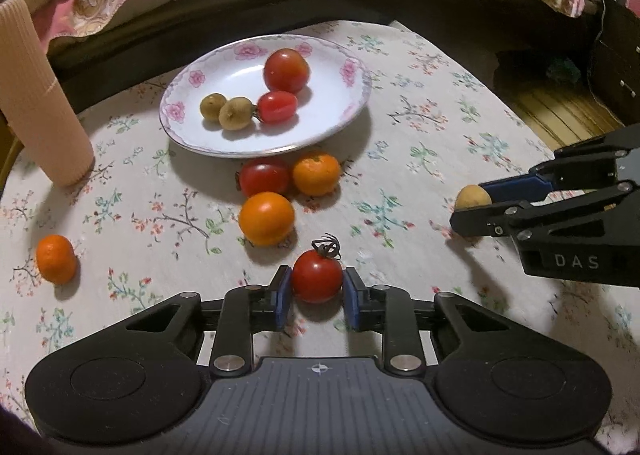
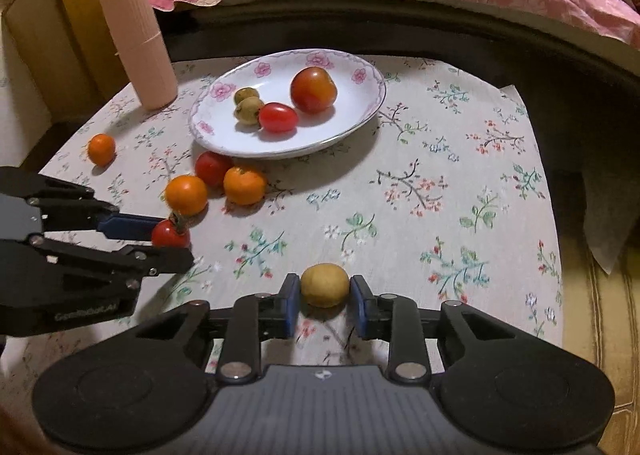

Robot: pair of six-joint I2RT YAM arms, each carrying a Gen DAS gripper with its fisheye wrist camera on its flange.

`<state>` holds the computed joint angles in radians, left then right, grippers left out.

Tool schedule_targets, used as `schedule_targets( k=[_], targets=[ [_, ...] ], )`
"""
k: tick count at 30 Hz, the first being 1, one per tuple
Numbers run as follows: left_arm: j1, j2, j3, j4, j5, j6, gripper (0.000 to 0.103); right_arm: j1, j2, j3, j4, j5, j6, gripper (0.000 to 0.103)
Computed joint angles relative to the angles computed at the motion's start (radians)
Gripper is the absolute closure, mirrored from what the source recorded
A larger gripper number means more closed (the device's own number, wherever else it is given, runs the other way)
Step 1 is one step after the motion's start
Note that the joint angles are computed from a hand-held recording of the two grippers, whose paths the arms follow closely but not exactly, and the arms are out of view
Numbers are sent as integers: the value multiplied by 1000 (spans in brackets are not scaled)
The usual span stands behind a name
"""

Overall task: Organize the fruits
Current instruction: 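Grasp a tan fruit with the right gripper while the left grasps a red tomato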

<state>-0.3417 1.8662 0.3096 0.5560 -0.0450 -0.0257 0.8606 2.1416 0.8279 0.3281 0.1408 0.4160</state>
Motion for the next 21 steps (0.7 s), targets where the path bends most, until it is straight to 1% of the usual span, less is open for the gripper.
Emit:
schedule_targets(
  k=[4, 8, 11, 14, 16, 19, 21],
  targets=[
    [-64, -55, -39, -37, -18, -46, 68, 27, -48, -47, 8, 5, 21, 73],
    [-101, -76, -81, -33, -32, -79, 66, 63, -58, -64, 5, 0, 40, 73],
    [-103, -68, -98, 4, -39, -67, 63, 96, -52, -75, 10, -11, 51, 73],
    [-95, -65, -107, 22, -32, -54, 62, 124, -38, -69, 8, 12, 55, 73],
    [-93, -62, -117, 41, -31, -45, 60, 119, -38, -66, 7, -3, 61, 73],
    [-82, -52, -124, 65, -26, -41, 55, 114, -38, -70, 14, -14, 64, 73],
    [-77, -47, -126, 74, -22, -42, 55, 113, -38, -77, 25, -16, 57, 73]
  ],
)
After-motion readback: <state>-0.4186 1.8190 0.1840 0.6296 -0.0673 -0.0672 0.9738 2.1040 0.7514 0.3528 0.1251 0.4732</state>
